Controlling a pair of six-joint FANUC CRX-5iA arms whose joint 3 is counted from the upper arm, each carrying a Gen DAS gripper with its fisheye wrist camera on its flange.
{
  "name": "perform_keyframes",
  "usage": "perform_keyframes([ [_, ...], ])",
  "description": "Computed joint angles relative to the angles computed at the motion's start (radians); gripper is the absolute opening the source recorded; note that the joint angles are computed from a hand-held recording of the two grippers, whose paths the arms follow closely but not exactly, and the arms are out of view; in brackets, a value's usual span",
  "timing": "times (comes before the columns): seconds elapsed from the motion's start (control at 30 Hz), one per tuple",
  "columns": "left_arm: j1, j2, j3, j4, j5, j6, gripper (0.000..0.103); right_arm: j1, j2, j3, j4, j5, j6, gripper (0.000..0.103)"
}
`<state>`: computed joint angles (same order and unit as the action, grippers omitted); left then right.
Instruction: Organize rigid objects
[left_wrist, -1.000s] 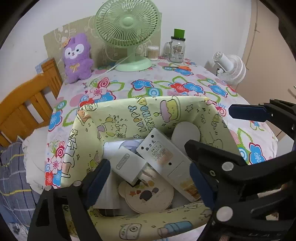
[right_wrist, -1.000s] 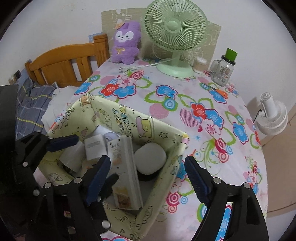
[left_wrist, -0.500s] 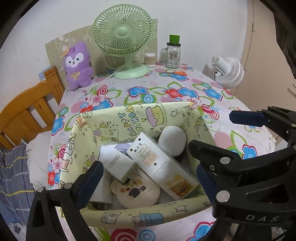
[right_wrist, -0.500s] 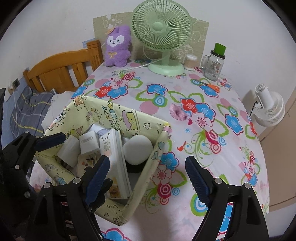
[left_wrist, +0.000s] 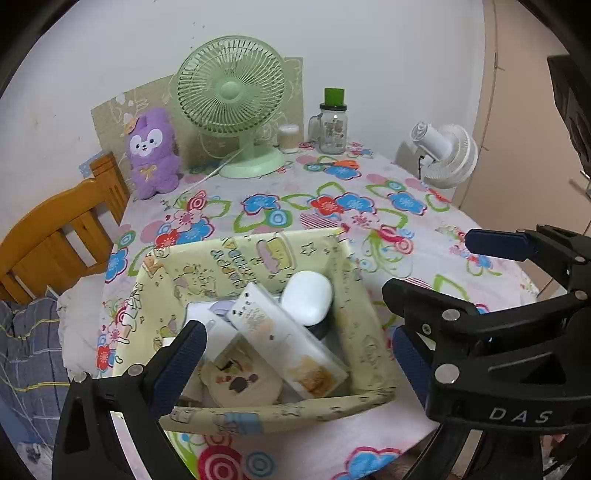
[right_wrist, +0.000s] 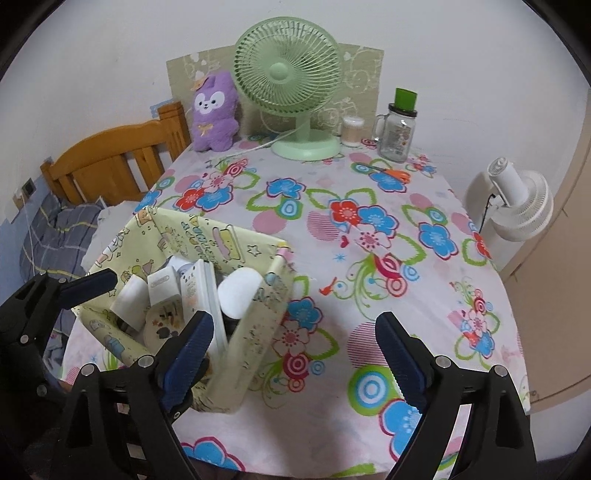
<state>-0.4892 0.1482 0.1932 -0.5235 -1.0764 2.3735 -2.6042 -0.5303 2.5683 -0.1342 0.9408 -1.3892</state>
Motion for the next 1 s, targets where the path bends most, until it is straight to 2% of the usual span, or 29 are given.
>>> perform_keyframes([
  [0.5,-0.077,0.015,0.065,-0.052,-0.023,0.058,0.103,-0.050,0.126,0.153,-0.011,-0.093,-0.001,0.096],
  [1.0,-0.174,0.042,0.143,-0.187,-0.099,0.191,0.103,-0.074,0.274,0.294,0.113,-0.227,-0.115,0.100],
])
